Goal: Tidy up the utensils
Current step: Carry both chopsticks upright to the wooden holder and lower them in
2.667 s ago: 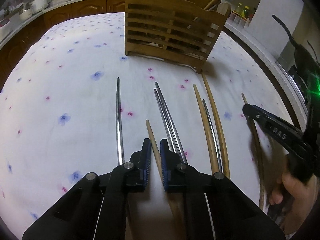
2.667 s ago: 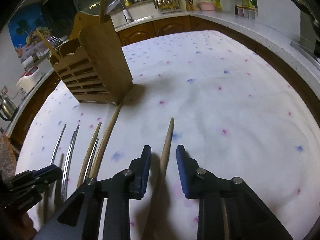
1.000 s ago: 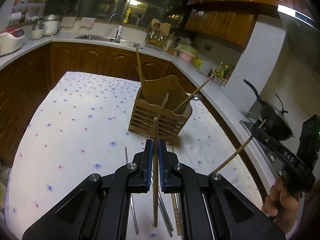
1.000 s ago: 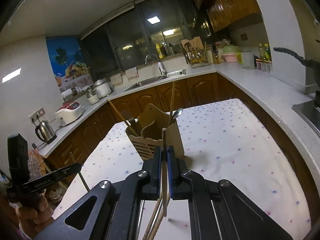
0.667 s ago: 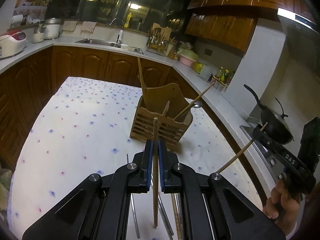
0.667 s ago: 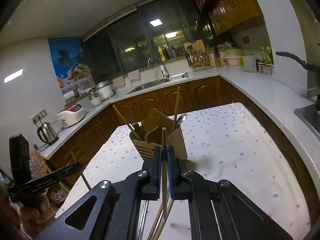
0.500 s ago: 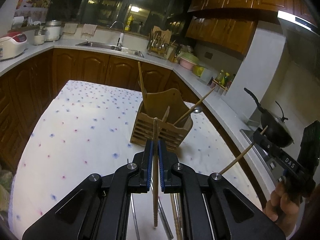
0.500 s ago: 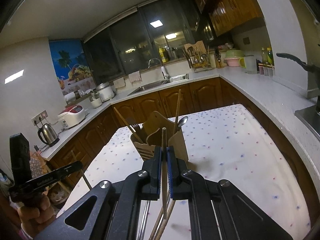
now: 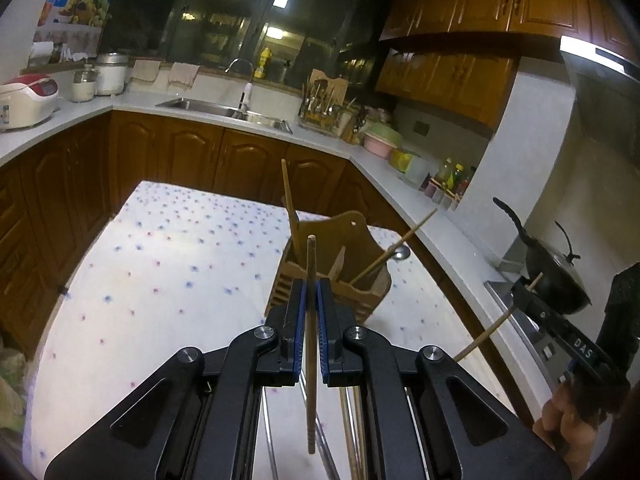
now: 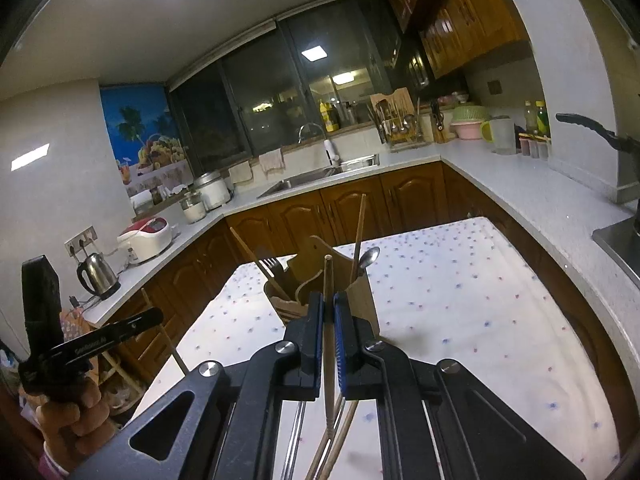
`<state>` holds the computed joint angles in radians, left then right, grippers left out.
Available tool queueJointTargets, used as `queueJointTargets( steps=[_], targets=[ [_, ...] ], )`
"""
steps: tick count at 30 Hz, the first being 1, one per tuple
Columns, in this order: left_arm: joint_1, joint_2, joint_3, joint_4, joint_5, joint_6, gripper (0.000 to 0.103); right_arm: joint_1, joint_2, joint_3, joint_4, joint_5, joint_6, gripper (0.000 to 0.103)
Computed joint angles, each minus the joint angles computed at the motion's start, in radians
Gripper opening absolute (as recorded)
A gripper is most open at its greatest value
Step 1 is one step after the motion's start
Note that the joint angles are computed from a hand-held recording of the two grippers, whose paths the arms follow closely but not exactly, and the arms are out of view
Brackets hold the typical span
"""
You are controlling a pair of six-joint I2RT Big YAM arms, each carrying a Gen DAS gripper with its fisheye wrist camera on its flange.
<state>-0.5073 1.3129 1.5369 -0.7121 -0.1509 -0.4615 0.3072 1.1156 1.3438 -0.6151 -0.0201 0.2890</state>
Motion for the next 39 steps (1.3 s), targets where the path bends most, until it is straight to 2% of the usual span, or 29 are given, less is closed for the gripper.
queueJointTargets(
  steps=[9,19,22,26,35,39],
  targets=[
    [0.027,0.077,0.118,0.033,-0.02,0.022,0.005,-0.016,0.058,0.073,0.026,-0.007,-0.008,0.005],
    [0.055,0.256,0.387,0.097,-0.094,0.057,0.005,-0.03,0.204,0.271,0.098,0.023,-0.031,0.005],
    [0.064,0.303,0.436,0.12,-0.103,0.052,0.005,-0.031,0.244,0.307,0.119,0.042,-0.029,0.005],
    [0.067,0.351,0.451,0.164,-0.122,0.049,0.005,-0.038,0.277,0.314,0.151,0.053,-0.024,0.005],
    [0.066,0.379,0.368,0.176,-0.102,0.033,0.005,-0.033,0.32,0.269,0.159,0.077,-0.028,0.005],
    [0.063,0.386,0.346,0.155,-0.091,0.04,0.005,-0.028,0.336,0.25,0.141,0.083,-0.025,0.005]
  ],
)
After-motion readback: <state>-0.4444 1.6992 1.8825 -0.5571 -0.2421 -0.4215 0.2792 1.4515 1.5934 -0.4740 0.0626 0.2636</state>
